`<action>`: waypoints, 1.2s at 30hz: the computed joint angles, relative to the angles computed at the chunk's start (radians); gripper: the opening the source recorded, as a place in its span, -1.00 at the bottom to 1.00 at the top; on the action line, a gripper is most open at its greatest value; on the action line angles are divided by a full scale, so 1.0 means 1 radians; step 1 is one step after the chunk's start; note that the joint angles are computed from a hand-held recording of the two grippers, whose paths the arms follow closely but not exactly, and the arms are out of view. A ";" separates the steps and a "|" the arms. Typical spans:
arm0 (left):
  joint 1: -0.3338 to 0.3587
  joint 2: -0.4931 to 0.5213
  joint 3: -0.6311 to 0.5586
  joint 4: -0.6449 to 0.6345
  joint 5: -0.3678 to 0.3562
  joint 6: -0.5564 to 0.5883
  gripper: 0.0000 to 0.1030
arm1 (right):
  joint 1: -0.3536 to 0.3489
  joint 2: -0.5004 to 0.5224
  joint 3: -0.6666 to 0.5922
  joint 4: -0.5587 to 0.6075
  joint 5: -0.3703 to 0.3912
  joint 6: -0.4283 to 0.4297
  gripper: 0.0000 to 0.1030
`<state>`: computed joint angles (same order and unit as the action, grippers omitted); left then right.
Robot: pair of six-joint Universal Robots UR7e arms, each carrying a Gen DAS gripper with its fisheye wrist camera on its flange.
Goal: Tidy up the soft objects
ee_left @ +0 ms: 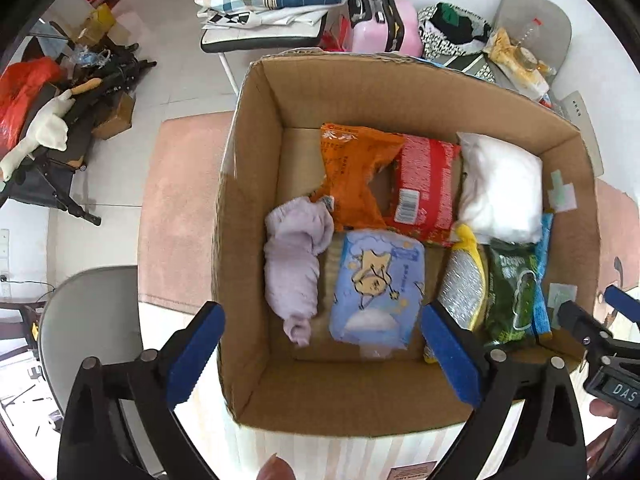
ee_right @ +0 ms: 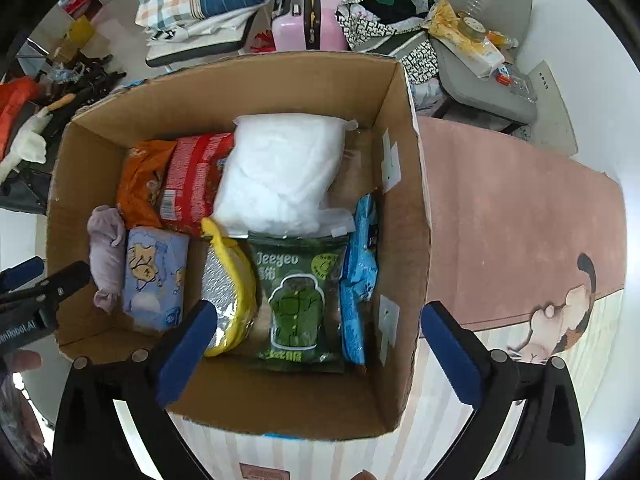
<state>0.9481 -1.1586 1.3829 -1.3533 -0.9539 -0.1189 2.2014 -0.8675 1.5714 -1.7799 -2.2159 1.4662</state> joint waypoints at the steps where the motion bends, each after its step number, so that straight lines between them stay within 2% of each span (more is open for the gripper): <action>1: -0.002 -0.011 0.009 -0.001 -0.008 -0.004 0.96 | 0.007 0.002 0.001 -0.001 0.001 0.006 1.00; 12: -0.024 -0.065 0.058 -0.031 -0.015 0.012 0.96 | 0.043 0.007 0.024 -0.046 0.017 0.031 1.00; 16: -0.051 -0.096 0.062 -0.038 -0.016 0.025 0.96 | 0.063 0.003 0.006 -0.015 0.002 0.055 1.00; 22: -0.121 -0.179 0.068 -0.055 -0.043 0.053 0.96 | 0.134 0.007 -0.078 0.112 -0.049 0.120 1.00; 30: -0.199 -0.275 0.019 -0.002 -0.097 0.004 0.96 | 0.271 0.034 -0.229 0.312 -0.115 0.248 1.00; 36: -0.275 -0.348 -0.014 0.038 -0.083 -0.028 0.96 | 0.374 0.081 -0.374 0.455 -0.151 0.346 1.00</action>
<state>0.6727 -1.5067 1.3690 -1.3153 -1.0371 -0.1471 2.5755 -0.7865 1.1975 -1.3247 -2.3665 1.8124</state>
